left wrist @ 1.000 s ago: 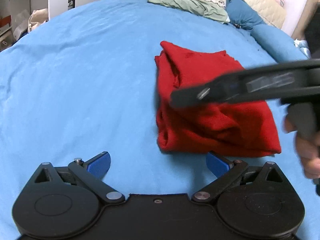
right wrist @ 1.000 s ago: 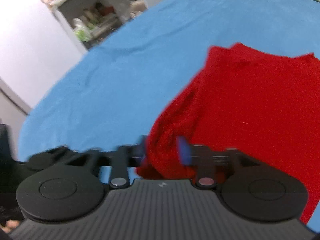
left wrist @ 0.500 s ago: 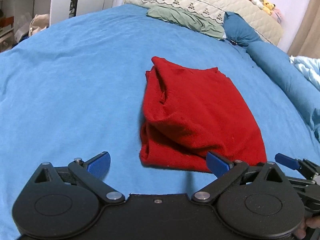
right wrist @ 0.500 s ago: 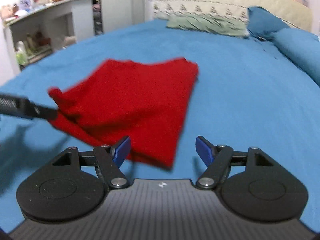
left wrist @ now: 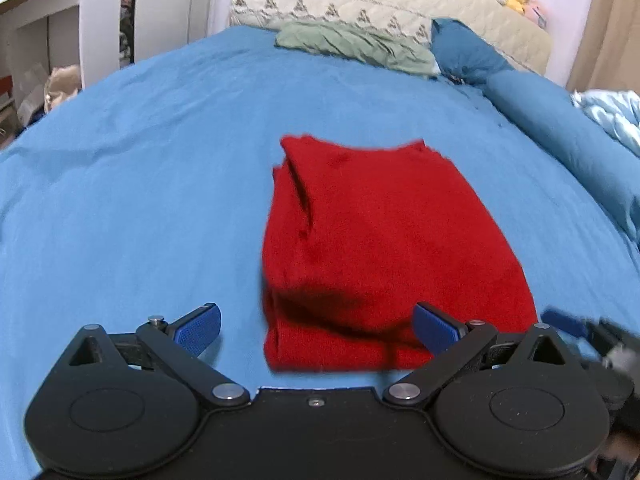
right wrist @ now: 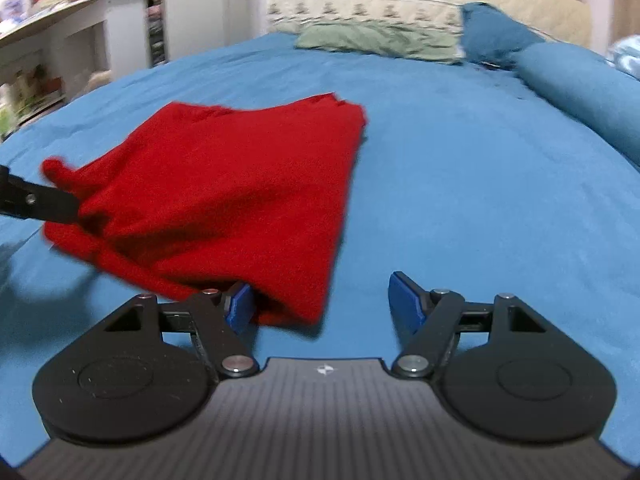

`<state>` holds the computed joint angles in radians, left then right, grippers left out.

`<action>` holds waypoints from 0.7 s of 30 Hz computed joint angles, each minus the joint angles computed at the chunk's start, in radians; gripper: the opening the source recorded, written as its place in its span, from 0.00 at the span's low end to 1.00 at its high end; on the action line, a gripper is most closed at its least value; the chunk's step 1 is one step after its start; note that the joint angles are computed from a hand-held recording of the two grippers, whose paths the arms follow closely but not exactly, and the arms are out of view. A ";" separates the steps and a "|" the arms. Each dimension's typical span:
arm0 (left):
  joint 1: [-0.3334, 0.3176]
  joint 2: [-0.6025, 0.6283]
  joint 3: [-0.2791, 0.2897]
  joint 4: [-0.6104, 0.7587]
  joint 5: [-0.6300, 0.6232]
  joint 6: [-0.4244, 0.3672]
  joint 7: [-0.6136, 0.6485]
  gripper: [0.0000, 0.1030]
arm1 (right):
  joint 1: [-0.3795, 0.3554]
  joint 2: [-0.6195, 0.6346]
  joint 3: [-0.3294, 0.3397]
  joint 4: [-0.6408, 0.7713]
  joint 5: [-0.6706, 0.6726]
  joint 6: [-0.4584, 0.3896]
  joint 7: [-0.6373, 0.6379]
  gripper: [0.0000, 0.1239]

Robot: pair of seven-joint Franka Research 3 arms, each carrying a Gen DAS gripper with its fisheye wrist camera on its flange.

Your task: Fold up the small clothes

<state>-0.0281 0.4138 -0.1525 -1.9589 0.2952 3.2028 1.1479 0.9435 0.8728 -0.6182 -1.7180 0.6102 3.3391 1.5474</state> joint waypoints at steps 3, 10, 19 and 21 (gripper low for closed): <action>-0.018 0.038 0.020 0.068 -0.009 -0.034 -0.017 1.00 | -0.015 0.012 0.002 0.022 -0.007 -0.020 0.021 0.69; -0.079 0.053 0.112 0.093 0.053 -0.113 -0.028 0.99 | -0.023 -0.049 0.018 -0.076 0.037 0.167 -0.005 0.58; -0.072 0.044 0.114 0.065 0.094 -0.143 -0.030 0.97 | -0.145 -0.111 0.153 -0.092 0.061 0.086 -0.130 0.58; -0.056 0.021 0.090 0.055 0.085 -0.156 -0.024 0.94 | -0.204 -0.152 0.218 -0.107 0.038 0.080 -0.167 0.59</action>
<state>-0.0837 0.4348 -0.0622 -1.9042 0.3797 3.0472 1.1239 0.7391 0.7204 -0.4002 -1.8249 0.6486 3.4189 1.3800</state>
